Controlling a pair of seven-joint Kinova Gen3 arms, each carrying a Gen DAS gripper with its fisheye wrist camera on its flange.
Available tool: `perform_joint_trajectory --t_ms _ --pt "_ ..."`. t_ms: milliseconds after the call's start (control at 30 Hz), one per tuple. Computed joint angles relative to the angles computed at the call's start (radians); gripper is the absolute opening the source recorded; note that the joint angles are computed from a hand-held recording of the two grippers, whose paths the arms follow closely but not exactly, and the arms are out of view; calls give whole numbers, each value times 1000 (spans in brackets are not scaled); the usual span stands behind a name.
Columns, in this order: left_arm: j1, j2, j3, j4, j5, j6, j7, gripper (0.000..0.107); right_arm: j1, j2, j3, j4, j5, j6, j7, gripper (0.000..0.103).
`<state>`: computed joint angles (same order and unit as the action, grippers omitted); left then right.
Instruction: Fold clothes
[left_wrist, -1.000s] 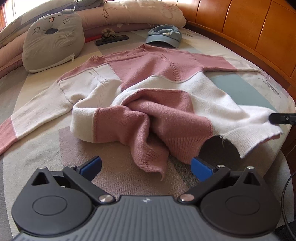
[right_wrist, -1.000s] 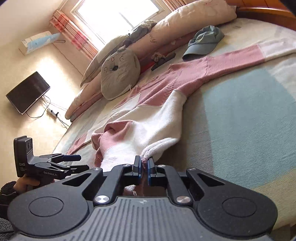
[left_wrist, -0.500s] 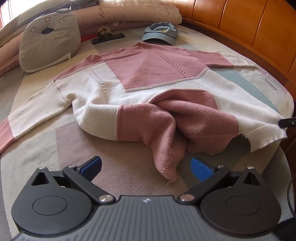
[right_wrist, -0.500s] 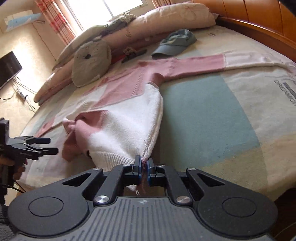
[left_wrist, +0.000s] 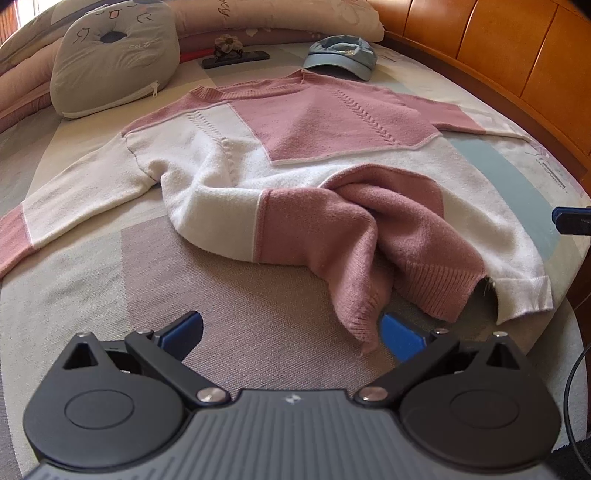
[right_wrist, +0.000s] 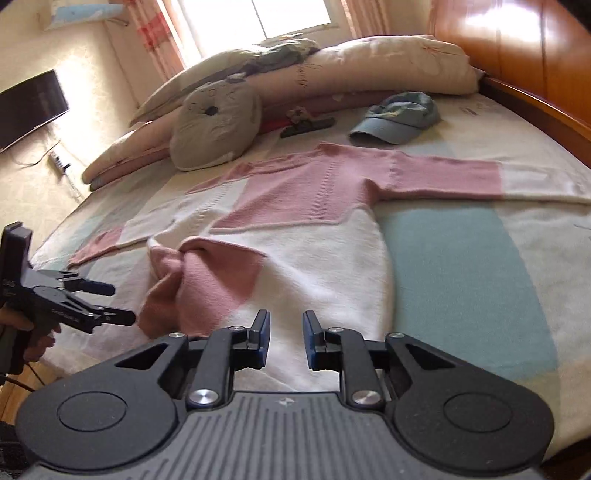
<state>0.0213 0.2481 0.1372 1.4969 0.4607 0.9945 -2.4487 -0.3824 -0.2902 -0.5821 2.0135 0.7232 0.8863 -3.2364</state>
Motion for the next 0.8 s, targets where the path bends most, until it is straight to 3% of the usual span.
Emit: perform_joint_trajectory --t_ms 100,267,400,500,600,800 --pt "-14 2 -7 -5 6 8 0 102 -23 84 40 -39 42 -104 75 31" --pt "-53 22 -13 -23 43 51 6 102 -96 253 99 -136 107 -172 194 40" --pt "-82 31 -11 -14 87 66 -15 102 -154 359 143 -219 109 -135 250 44" --pt "-110 54 -8 -19 145 103 -12 102 -200 395 174 -252 114 -100 253 53" --pt "-147 97 6 -38 224 182 -9 102 -248 404 203 -257 111 -69 236 58" --pt "-163 151 31 -24 331 247 -22 102 -337 367 261 -206 77 -8 171 59"
